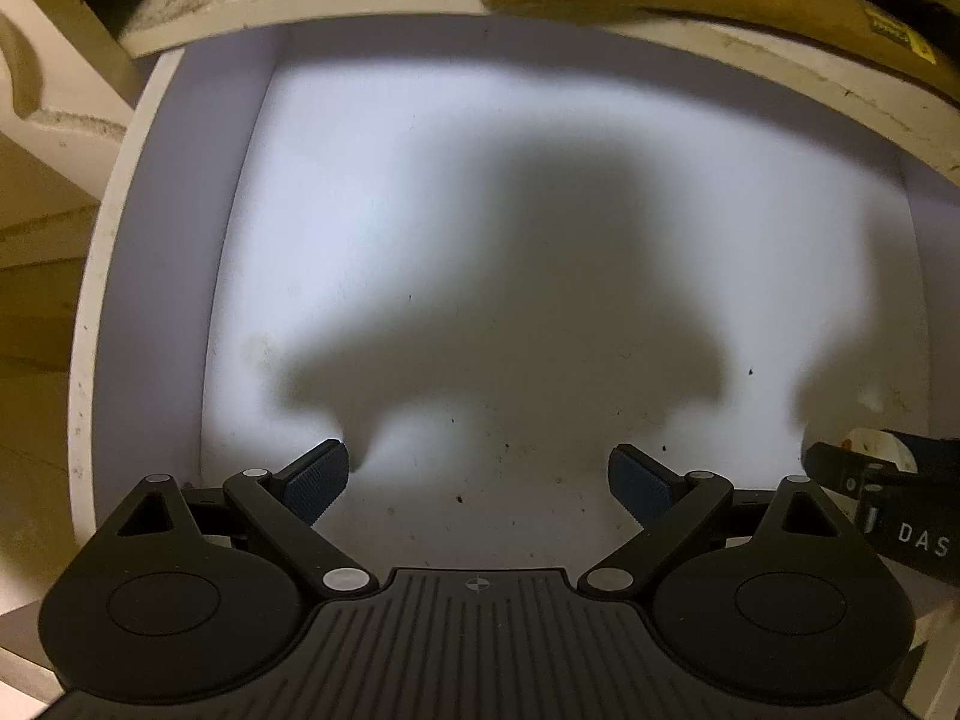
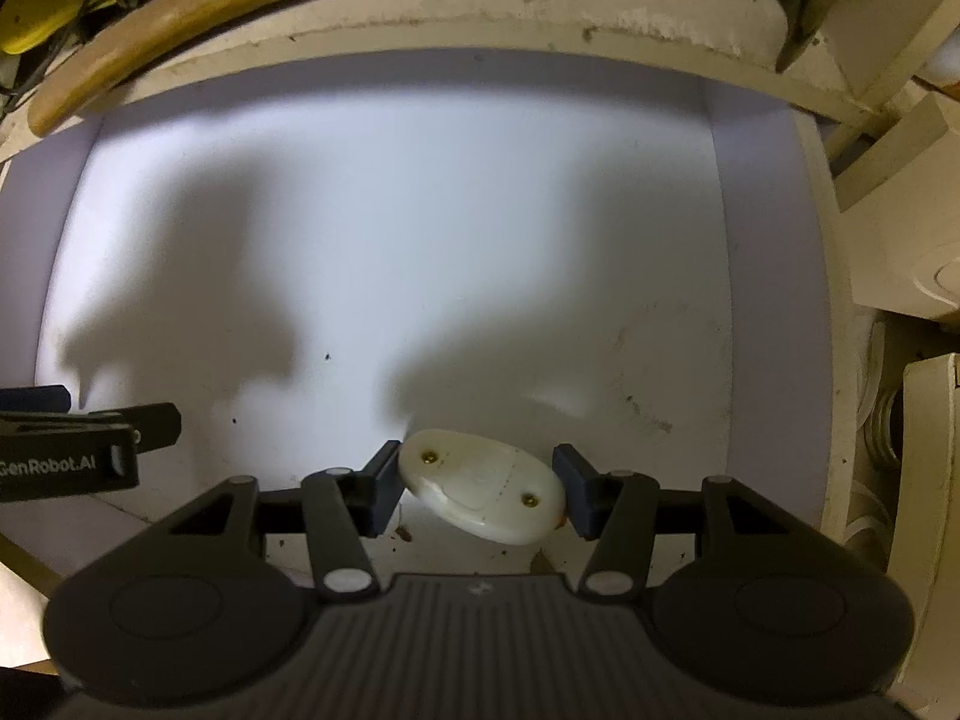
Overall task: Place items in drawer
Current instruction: 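Lower the held oval piece into the white drawer with the right tool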
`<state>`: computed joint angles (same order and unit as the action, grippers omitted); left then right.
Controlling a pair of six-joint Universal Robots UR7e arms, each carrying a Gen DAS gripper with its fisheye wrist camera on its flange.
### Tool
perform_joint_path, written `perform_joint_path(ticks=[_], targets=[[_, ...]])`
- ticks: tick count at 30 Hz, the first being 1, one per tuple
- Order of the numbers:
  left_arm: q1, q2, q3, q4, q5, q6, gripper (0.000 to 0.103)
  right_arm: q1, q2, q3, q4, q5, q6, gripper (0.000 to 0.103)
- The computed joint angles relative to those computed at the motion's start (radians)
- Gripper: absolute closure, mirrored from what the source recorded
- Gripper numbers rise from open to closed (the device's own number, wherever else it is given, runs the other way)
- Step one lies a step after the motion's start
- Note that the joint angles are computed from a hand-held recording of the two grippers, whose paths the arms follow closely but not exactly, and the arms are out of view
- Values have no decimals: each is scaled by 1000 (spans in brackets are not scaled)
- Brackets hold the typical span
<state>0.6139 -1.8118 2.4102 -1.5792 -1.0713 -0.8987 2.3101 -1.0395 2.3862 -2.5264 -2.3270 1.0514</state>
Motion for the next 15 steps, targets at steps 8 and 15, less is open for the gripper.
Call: perform_joint_path(ticks=[8,15], targets=[[-8,24,6,6,-1,1,7,6,20,-20,30,-1,3,45],[-35,33,13,19,-3,-12,6,15,36,-32,50,-6,15,45]])
